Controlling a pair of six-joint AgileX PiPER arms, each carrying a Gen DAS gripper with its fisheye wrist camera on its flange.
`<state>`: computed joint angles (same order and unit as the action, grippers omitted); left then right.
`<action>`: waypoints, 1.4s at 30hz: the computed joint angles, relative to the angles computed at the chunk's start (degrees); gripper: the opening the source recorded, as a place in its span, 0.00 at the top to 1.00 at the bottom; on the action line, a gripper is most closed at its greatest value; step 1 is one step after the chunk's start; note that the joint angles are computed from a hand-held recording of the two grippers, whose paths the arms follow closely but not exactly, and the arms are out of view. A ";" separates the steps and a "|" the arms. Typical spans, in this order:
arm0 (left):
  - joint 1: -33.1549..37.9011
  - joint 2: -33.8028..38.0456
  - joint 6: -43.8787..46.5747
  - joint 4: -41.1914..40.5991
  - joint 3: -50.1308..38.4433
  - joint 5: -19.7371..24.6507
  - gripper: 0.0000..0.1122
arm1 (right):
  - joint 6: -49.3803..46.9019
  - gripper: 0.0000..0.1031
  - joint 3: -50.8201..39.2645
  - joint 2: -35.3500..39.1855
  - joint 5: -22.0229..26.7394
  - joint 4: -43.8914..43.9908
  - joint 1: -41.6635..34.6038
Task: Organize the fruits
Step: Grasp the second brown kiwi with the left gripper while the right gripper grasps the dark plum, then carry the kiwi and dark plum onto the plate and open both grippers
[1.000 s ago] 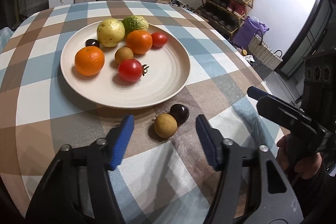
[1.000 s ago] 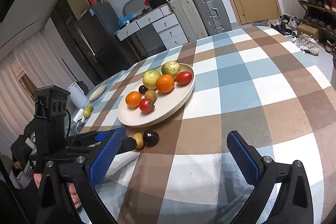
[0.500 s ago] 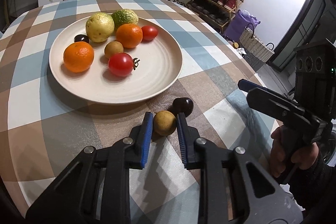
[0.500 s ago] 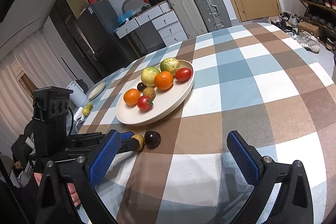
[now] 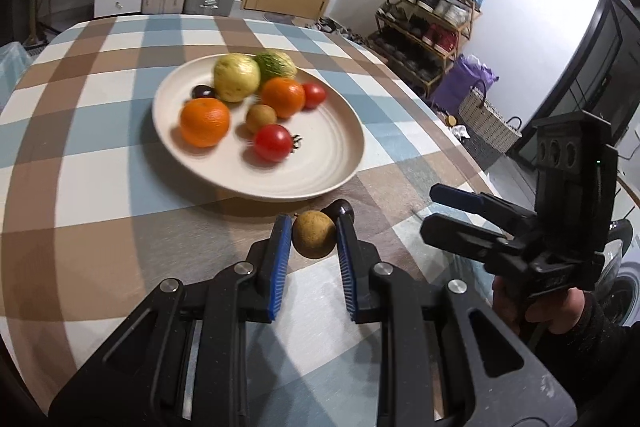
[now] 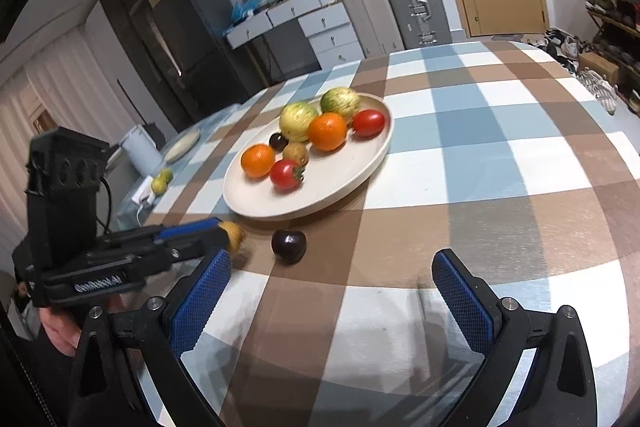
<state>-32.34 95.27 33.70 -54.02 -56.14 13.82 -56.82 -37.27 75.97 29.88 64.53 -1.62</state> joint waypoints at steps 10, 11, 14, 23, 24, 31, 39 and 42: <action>5.39 -4.88 16.26 -15.91 7.35 1.47 0.82 | 10.15 0.08 -5.75 6.01 -4.26 -9.17 10.15; 5.52 -5.08 17.05 -16.81 7.74 1.32 0.82 | 11.70 0.10 -6.31 6.53 -4.81 -10.65 11.15; 6.96 -5.98 20.17 -19.81 8.87 2.10 0.82 | 19.35 0.24 -8.27 8.07 -6.90 -18.46 14.46; 8.94 -8.12 24.29 -23.91 10.79 2.60 0.82 | 34.93 0.61 -11.12 11.25 -9.21 -34.38 19.15; 9.06 -8.30 24.52 -24.20 10.86 2.62 0.82 | 34.95 0.68 -11.19 11.47 -8.98 -34.41 19.19; 7.88 -7.93 17.00 -16.57 8.20 1.08 0.82 | 22.61 0.76 -8.95 9.73 -8.03 -21.09 15.43; 5.33 -5.05 -0.05 -0.48 2.74 -1.07 0.82 | 10.73 0.76 -5.58 5.15 -6.06 -9.92 10.85; 4.65 -3.36 -5.56 4.81 0.22 -1.34 0.82 | 8.14 0.76 -5.23 3.72 -4.77 -7.69 8.85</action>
